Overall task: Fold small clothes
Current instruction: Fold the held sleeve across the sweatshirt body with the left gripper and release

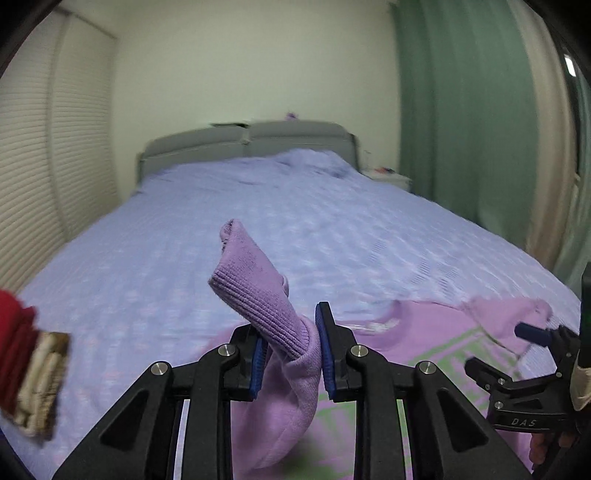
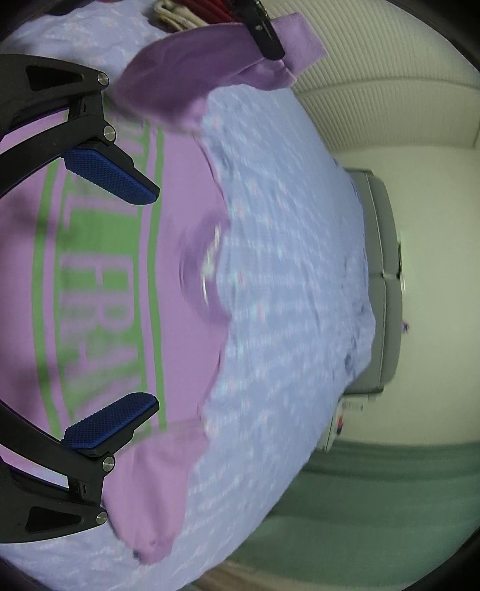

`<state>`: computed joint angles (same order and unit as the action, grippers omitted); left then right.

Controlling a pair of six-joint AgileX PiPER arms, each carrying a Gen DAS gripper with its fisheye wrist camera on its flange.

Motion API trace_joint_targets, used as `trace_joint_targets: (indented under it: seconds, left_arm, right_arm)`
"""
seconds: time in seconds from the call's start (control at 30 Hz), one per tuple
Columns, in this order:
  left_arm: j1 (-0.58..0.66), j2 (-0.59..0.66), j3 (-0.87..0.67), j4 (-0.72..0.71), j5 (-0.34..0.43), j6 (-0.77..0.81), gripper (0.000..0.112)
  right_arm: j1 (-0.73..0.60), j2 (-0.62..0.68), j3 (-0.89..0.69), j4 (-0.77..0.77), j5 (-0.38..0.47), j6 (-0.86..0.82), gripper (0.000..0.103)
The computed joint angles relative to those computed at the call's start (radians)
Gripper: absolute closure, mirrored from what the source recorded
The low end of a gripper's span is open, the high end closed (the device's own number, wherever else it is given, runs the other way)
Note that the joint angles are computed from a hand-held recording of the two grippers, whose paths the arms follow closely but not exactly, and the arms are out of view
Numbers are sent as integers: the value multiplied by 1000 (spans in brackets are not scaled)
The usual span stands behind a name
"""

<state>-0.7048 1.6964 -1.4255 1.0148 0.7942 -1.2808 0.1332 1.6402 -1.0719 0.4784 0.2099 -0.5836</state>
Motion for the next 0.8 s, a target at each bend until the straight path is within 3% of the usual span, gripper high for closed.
trace_joint_targets:
  seconds: [0.2,0.4,0.43,0.53,0.67,0.8]
  left_arm:
    - [-33,290,-299,-190,42,207,87]
    - [-42,448,-445,-281,93,268,87]
    - [-38,437,-419,-284,81,264,80]
    - [-49,424,-395,-258,76,225,30]
    - [-72,322,-275,-175,30,160,18]
    - [-120,125,-23,-16,20,2,14]
  right_arm:
    - [-161,18,-10,225,46,-248,0]
    - [-237,29,10,310,56,-370,0]
    - [-245,30,13,321,56,-384,0]
    - [-261,30,22,352,61,-415,0]
    - [-273,24,31,388,72,-448,0]
    - [-267,6,47,422,86,-475,0]
